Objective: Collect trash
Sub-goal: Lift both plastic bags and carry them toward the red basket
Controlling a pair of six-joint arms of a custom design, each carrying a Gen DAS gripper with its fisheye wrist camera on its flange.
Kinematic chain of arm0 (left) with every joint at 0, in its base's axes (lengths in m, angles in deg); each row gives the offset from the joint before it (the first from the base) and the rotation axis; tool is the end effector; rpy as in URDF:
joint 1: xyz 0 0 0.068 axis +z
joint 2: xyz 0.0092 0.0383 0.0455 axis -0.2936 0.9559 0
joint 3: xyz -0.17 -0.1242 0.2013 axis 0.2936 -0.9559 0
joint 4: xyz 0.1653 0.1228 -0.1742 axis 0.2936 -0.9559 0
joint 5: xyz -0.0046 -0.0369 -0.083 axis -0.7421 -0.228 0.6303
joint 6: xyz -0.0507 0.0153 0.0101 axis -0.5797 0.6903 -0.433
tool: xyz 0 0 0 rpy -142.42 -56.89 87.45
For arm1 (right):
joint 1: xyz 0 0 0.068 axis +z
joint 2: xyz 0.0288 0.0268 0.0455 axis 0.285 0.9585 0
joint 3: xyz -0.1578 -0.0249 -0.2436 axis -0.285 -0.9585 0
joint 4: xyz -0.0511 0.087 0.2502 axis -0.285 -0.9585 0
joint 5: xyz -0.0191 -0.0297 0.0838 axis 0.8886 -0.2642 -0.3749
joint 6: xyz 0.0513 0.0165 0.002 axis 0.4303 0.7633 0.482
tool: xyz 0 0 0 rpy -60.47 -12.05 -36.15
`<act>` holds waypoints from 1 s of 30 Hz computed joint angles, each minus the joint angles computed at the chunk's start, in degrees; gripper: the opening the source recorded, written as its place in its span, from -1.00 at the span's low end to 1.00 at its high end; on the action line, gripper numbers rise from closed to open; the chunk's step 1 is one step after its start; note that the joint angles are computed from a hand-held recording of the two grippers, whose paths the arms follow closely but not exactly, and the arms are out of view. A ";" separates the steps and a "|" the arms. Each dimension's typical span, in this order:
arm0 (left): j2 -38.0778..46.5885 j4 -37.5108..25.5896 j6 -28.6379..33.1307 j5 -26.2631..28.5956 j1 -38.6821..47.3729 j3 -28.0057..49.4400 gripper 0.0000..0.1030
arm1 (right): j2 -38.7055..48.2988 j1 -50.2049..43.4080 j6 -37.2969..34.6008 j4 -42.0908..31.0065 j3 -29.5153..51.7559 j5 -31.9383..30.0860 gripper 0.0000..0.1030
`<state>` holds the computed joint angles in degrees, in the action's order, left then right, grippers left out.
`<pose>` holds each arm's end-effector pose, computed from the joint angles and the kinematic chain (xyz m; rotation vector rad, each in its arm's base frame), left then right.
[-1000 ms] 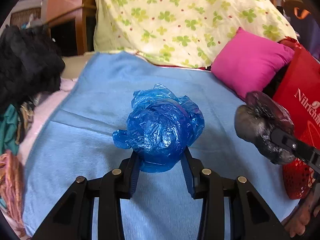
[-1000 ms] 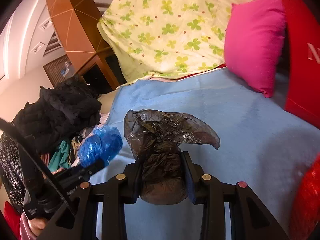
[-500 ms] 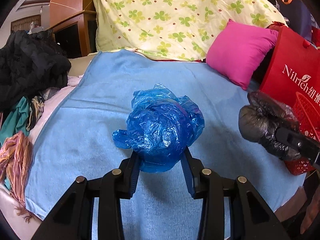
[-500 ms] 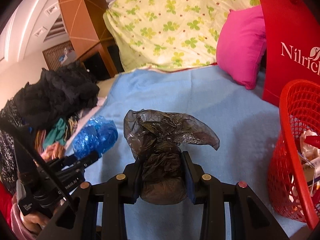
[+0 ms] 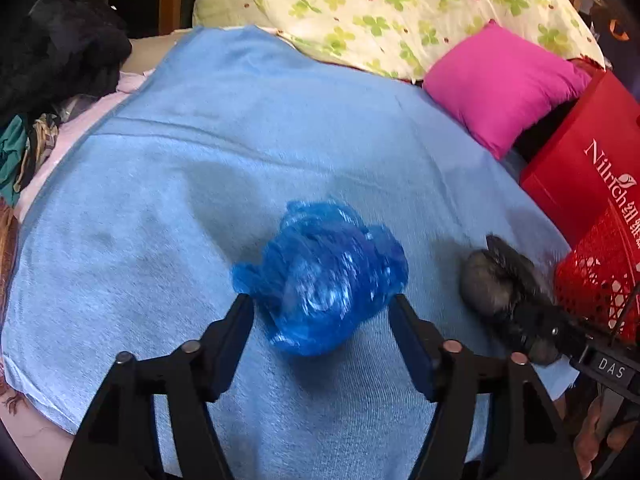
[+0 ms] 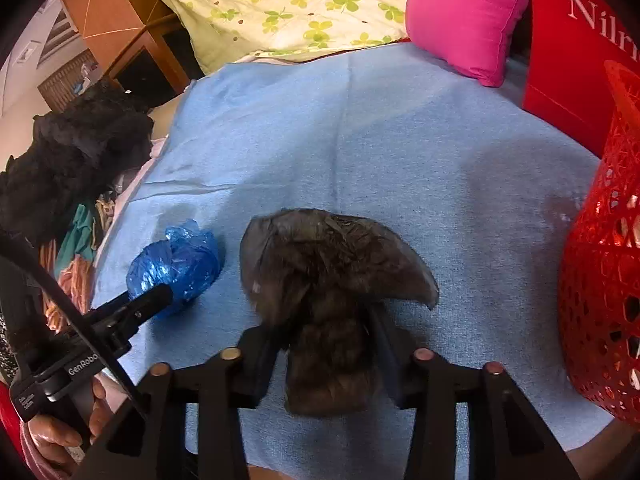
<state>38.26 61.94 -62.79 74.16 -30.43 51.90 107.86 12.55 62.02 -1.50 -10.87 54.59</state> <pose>0.2721 -0.0759 0.1846 0.5167 2.4428 -0.4583 0.1541 -0.0083 0.1833 0.5508 2.4321 0.2276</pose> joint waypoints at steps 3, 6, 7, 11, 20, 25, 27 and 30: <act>0.33 0.62 -0.09 -0.14 0.10 0.21 0.46 | 0.32 -1.08 -0.70 -0.14 0.08 -0.89 0.20; 1.67 1.16 -0.58 -0.30 -0.41 0.76 0.46 | 1.35 -1.79 -0.45 0.54 0.10 -1.92 0.20; 1.85 1.85 -1.00 -0.59 -0.86 0.39 0.46 | 1.27 -2.11 -0.28 0.71 -0.20 -2.26 0.20; 2.62 4.84 -1.65 -0.90 -2.28 -0.54 0.35 | 1.58 -3.05 0.28 2.94 -0.96 -4.06 0.15; -3.21 9.43 -0.52 -0.96 -4.63 -5.93 -0.07 | -7.92 1.92 -0.14 -0.34 -1.46 3.21 -0.29; -10.63 7.04 -1.59 -2.94 -4.96 -7.23 -0.07 | -19.71 2.60 -0.77 -4.01 -1.20 4.28 -0.29; -14.64 5.23 -1.99 -4.73 -5.81 -7.74 -0.07 | -25.53 4.78 -1.04 -5.37 -1.04 6.72 -0.29; -20.49 2.03 -1.77 -7.86 -7.64 -7.62 -0.06 | -33.06 8.74 -0.99 -7.94 -0.44 11.43 -0.29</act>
